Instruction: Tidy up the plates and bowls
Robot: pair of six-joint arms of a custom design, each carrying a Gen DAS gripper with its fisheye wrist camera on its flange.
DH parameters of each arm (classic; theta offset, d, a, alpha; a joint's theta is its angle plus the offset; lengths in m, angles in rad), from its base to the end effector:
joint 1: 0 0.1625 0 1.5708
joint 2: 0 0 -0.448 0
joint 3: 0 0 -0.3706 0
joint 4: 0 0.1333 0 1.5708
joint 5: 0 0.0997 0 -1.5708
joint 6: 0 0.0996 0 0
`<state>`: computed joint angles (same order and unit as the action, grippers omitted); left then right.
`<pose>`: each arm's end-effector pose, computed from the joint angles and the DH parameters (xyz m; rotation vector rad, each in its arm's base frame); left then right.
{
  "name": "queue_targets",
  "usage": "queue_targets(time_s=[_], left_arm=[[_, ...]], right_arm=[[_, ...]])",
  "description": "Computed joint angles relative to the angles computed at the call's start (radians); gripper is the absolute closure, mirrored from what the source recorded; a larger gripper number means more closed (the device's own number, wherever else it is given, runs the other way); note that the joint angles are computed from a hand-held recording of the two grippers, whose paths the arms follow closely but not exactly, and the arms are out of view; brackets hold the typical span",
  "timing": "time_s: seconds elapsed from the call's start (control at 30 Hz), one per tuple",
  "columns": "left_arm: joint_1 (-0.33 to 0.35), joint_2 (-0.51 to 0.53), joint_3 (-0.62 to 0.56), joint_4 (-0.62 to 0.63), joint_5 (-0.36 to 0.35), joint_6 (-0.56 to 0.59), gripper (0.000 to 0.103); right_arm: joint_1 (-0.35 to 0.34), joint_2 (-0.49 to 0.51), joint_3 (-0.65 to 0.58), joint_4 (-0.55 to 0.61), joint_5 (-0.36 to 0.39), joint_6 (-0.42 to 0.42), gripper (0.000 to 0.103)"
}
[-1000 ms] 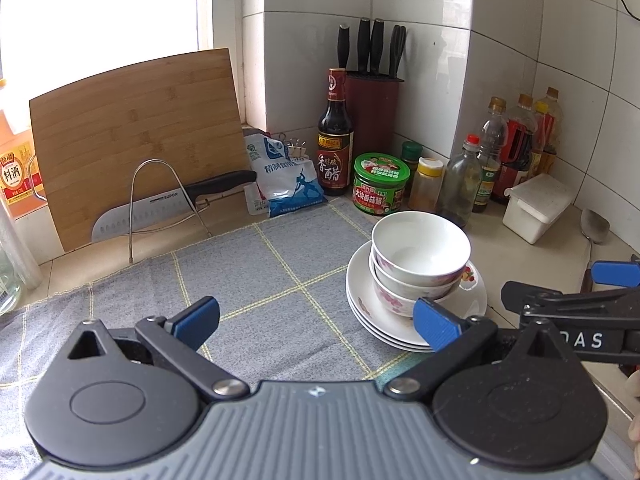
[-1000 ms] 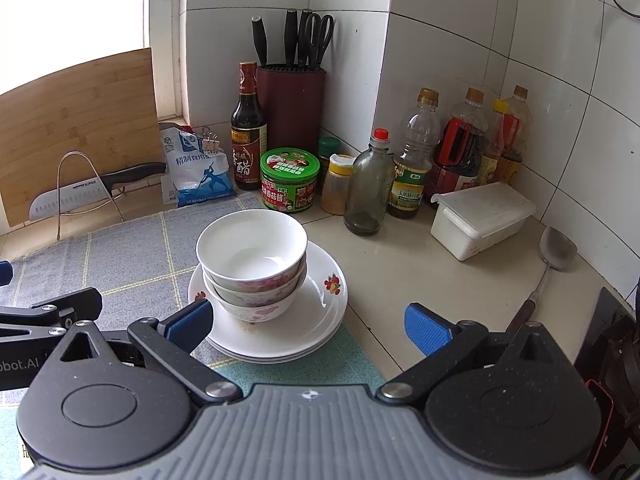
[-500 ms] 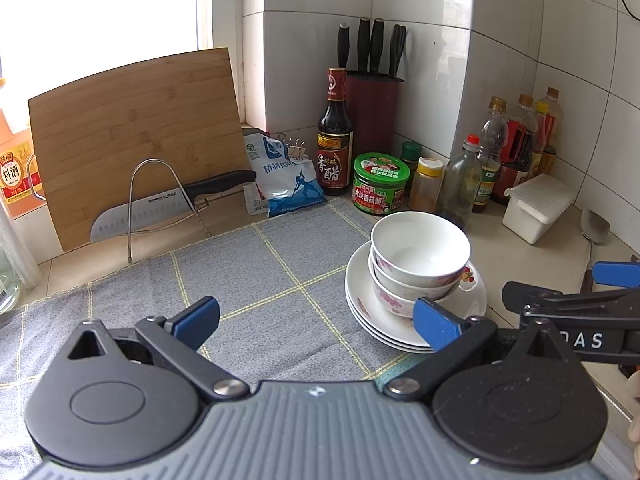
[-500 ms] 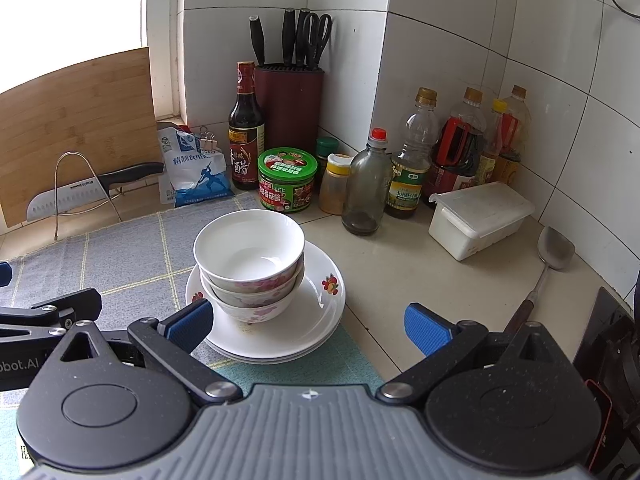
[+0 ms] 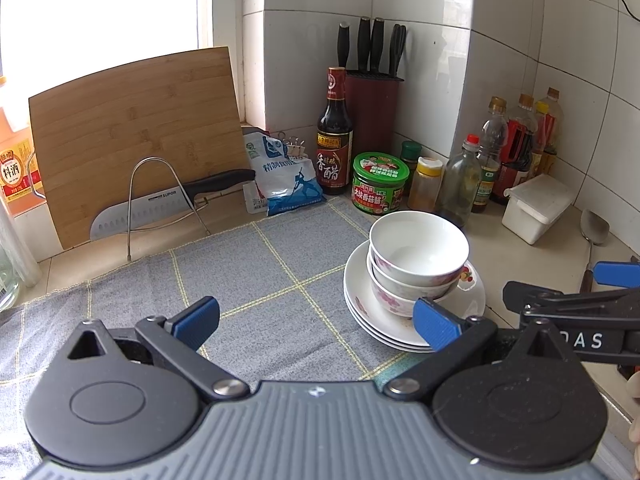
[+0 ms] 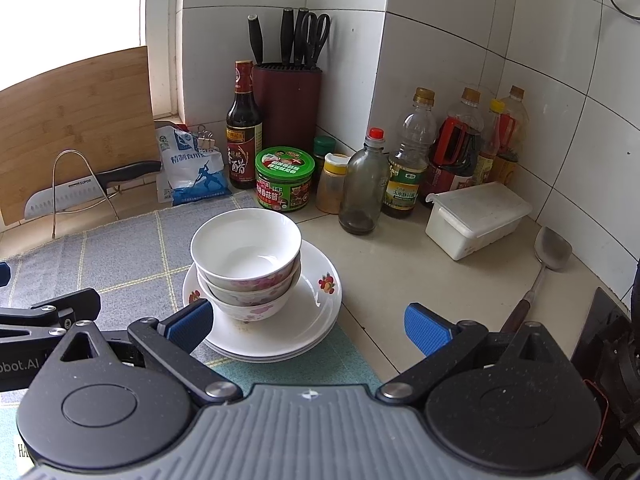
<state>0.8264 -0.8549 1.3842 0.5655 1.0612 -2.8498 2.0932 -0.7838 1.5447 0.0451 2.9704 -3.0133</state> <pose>-0.2491 -0.5389 0.1904 1.1654 2.3821 -0.7804 0.2927 -0.4379 0.1419 -0.2365 -1.8168 1.1284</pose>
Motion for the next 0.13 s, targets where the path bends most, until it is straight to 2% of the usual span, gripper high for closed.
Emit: queue_targets(time_s=[0.13], left_arm=[[0.000,-0.001,0.002,-0.002,0.001,0.000,0.001]], right_arm=[[0.002,0.006,-0.008,0.019,0.004,0.017,0.000]])
